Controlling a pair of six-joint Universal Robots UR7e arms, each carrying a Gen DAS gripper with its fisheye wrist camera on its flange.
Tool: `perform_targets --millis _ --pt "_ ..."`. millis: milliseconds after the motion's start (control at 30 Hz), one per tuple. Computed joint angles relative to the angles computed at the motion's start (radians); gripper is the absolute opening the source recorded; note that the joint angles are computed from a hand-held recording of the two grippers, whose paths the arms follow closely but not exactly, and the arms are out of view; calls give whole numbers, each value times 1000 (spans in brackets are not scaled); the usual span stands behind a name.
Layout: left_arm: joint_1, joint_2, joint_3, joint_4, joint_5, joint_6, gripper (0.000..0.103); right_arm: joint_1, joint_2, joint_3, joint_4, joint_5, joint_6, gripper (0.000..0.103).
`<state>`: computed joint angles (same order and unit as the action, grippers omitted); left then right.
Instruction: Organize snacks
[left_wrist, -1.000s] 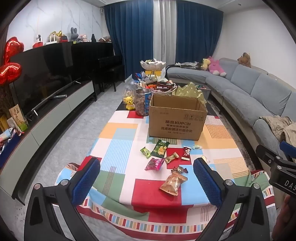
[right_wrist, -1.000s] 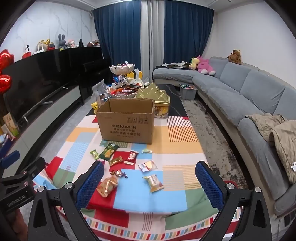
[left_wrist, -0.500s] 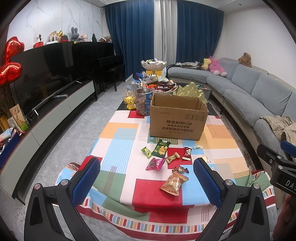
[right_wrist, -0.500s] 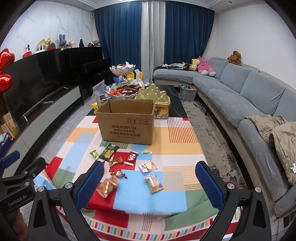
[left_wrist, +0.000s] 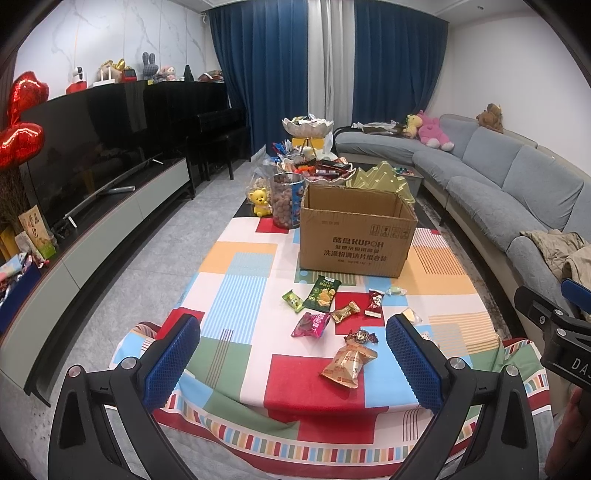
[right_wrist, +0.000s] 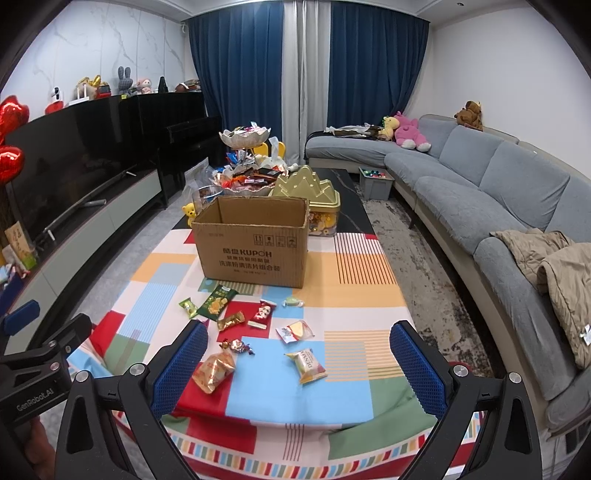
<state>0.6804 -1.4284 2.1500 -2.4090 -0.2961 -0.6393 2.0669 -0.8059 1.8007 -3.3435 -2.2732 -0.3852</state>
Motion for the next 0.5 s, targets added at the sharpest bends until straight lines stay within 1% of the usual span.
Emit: perform_targets --millis 500 --pt "1 2 -5 5 0 -2 103 4 -3 -12 17 -1 2 100"
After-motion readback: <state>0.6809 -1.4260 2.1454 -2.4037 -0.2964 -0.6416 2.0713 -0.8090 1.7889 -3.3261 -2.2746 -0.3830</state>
